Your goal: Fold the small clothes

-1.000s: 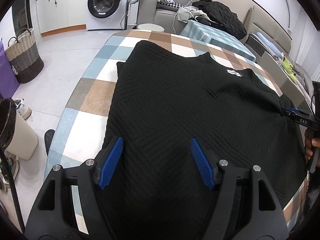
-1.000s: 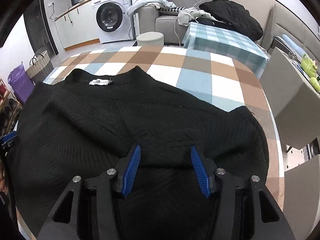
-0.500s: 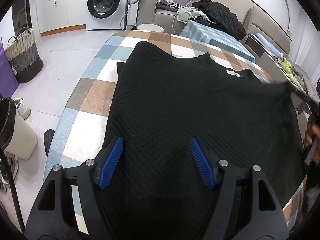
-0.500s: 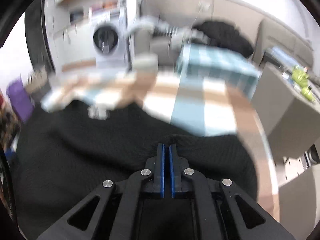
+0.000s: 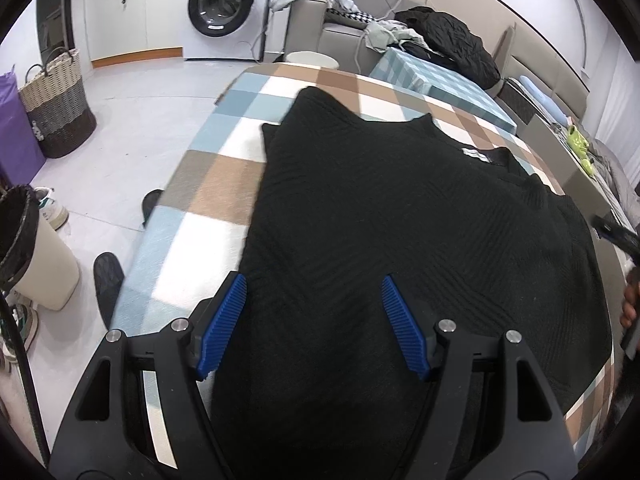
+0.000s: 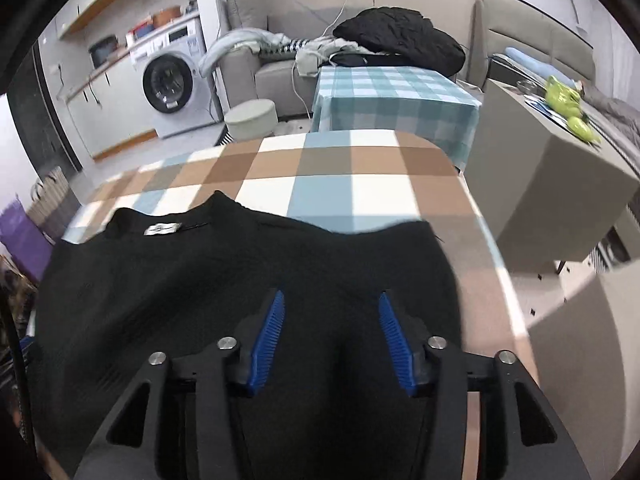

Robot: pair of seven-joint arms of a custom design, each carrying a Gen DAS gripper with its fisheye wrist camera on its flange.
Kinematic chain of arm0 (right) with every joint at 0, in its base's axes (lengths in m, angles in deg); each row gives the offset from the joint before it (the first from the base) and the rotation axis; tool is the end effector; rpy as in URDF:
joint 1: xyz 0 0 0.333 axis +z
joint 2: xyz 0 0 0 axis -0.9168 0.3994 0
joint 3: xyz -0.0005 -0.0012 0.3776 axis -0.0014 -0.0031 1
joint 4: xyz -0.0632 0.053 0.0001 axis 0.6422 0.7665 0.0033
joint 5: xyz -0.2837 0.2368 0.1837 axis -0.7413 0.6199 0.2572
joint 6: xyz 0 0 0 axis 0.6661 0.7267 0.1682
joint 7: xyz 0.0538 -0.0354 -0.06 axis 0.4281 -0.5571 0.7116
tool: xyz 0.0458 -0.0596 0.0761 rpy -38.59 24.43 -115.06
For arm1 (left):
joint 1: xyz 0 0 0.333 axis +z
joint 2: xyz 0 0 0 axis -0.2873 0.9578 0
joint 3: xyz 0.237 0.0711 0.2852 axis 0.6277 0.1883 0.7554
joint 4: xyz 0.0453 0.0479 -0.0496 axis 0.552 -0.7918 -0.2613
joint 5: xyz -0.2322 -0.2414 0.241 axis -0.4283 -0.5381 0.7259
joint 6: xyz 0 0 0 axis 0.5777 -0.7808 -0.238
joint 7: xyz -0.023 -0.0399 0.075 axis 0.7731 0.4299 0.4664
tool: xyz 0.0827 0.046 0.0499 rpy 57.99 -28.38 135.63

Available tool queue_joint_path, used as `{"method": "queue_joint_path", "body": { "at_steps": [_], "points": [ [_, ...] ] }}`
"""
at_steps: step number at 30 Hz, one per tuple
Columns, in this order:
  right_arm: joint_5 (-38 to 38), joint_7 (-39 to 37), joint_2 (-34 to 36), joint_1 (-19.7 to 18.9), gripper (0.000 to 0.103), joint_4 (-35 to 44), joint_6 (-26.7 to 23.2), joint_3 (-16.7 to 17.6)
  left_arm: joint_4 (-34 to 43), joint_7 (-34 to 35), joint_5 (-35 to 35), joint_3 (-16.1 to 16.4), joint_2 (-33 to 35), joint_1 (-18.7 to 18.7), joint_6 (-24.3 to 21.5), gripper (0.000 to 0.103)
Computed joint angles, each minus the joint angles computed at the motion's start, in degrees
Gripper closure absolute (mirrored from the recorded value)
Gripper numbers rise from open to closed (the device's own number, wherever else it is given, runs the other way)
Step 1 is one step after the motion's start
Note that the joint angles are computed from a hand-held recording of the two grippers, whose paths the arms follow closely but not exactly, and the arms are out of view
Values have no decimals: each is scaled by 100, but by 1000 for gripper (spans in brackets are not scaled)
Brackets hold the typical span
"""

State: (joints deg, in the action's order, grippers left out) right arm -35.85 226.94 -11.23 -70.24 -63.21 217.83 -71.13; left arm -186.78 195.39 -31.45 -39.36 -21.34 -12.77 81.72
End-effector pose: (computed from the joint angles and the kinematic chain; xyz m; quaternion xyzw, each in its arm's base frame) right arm 0.5018 0.0164 0.4833 -0.4518 0.8256 -0.2847 0.1823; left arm 0.6978 -0.1043 0.4437 -0.5599 0.7603 -0.3118 0.1064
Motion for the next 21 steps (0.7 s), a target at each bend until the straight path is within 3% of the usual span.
{"method": "queue_joint_path", "body": {
  "at_steps": [7, 15, 17, 18, 19, 21],
  "points": [
    [511, -48, -1055, -242, 37, -976, 62, 114, 323, -275, 15, 83, 168, -9, 18, 35],
    [597, -47, -1085, -745, 37, -1048, 378, 349, 1484, -1216, 1071, 385, 987, -420, 48, 37],
    [676, -78, -947, -802, 37, -987, 484, 308, 1769, -1453, 1315, 408, 1208, -472, -107, 63],
    [704, -77, -861, -840, 37, -953, 556, 284, 1899, -1543, 1451, 430, 1304, -502, -234, 90],
    [715, -54, -791, -878, 37, -920, 599, 286, 1981, -1520, 1482, 345, 1376, -447, -317, 92],
    [866, -96, -638, -870, 37, -865, 666, 198, 1794, -1390, 1391, 127, 1301, -290, 35, 96]
  ]
}}
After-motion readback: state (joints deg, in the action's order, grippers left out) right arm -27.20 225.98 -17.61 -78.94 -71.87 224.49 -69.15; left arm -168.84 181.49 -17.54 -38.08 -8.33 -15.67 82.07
